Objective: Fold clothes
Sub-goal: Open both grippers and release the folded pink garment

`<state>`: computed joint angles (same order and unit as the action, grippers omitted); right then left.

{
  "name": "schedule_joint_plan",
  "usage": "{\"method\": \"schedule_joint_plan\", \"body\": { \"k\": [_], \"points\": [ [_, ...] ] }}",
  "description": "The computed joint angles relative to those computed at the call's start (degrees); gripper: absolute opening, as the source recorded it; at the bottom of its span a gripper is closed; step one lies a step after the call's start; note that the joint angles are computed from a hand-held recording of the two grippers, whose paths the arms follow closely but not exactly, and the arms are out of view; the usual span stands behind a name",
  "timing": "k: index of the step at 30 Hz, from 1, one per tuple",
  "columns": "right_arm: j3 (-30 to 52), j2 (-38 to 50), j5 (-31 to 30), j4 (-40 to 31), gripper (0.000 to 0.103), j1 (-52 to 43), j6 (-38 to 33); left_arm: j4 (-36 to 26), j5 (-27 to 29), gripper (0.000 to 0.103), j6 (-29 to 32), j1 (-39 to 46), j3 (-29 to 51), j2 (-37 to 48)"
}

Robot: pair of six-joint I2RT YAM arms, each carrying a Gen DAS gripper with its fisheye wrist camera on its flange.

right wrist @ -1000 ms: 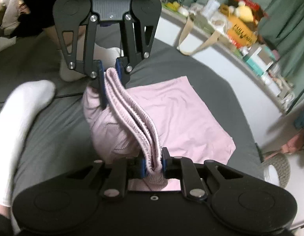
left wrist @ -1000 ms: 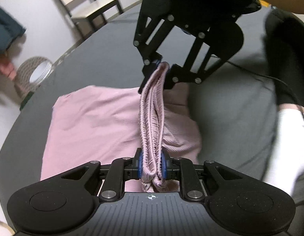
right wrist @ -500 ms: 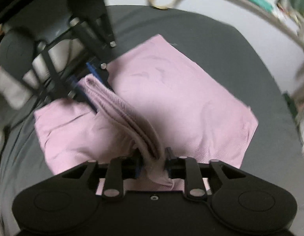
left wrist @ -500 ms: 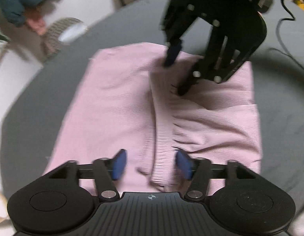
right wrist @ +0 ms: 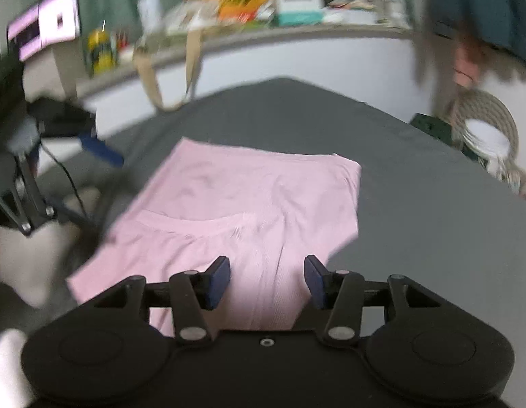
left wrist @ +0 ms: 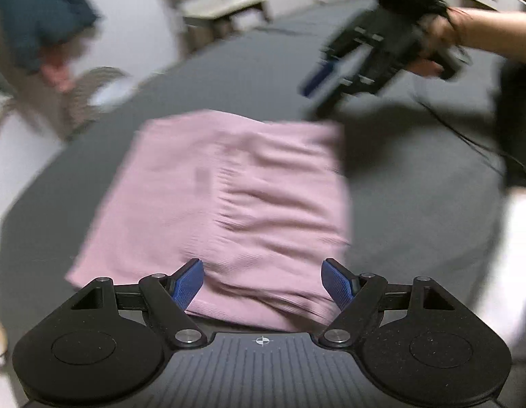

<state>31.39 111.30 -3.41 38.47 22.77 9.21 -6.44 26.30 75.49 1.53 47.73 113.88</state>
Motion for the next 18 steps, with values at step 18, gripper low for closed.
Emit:
{"method": "schedule_joint_plan", "body": {
  "k": [18],
  "points": [
    [-13.3, 6.2, 13.9, 20.6, 0.043, 11.7, -3.3, 3.9, -17.4, 0.043, -12.0, -7.3, -6.8, -1.6]
  ]
}}
